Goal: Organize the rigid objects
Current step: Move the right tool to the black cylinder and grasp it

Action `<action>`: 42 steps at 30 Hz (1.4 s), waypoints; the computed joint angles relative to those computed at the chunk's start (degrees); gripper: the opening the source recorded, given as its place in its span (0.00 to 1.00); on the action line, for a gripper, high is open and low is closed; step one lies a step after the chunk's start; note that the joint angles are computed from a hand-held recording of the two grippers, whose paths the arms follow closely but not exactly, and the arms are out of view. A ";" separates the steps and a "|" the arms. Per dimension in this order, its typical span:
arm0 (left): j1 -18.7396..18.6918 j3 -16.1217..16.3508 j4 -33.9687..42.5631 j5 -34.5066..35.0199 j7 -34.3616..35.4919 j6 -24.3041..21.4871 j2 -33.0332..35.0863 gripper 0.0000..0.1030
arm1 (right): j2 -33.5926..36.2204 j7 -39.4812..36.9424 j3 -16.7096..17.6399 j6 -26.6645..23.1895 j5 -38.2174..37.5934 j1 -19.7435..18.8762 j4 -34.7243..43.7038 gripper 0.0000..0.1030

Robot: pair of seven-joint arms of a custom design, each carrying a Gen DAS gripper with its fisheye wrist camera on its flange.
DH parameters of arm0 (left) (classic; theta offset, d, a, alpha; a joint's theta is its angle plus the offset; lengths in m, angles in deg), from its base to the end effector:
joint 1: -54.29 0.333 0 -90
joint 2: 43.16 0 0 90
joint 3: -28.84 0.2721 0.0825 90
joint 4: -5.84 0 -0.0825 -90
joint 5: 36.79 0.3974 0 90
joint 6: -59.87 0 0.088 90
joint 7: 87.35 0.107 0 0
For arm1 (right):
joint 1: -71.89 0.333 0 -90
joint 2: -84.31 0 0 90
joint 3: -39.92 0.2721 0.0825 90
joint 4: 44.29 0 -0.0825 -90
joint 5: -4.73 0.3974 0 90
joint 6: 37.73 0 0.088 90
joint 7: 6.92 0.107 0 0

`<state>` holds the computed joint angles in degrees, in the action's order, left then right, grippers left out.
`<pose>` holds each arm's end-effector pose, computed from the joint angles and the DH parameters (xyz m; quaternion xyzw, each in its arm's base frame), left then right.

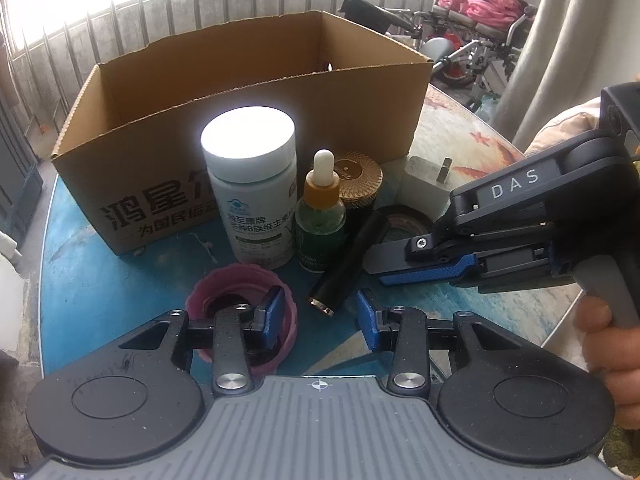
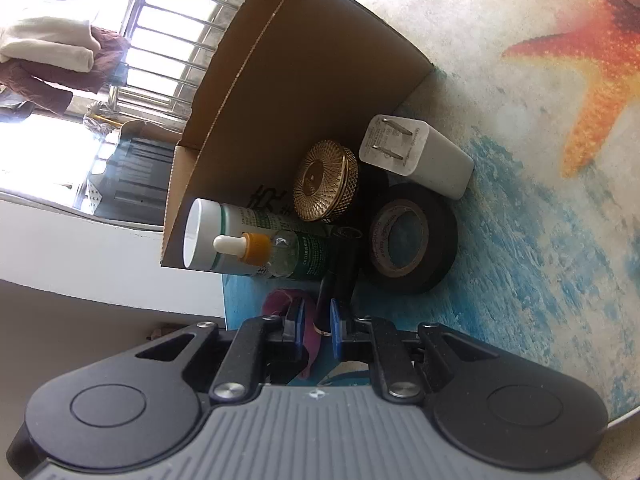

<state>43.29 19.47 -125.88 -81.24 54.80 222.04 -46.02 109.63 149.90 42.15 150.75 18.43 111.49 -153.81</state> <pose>0.5310 -0.1593 0.3712 -0.4421 0.8302 -0.3134 0.1303 0.5149 0.4250 0.3271 -0.3758 0.8104 0.1160 0.4342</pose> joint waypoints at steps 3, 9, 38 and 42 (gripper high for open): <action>0.06 -0.17 1.06 0.12 0.77 -0.46 1.09 0.38 | 1.36 0.59 0.32 -0.88 0.25 -0.39 1.52 0.15; 0.54 -1.11 2.26 2.57 0.77 -0.88 2.53 0.38 | 2.84 2.71 -3.24 -1.44 0.33 2.62 3.10 0.15; 2.07 0.14 1.18 5.89 -2.81 -9.99 -0.24 0.20 | 3.44 0.47 0.28 0.71 1.42 -0.28 2.83 0.31; 1.85 0.81 0.11 3.69 -0.69 -11.28 -1.54 0.20 | 3.56 -0.21 1.27 -0.11 0.52 -0.99 3.20 0.38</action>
<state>45.14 20.28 -125.77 -77.55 54.11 210.76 -47.56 113.19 149.68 43.42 150.64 18.95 110.49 -150.62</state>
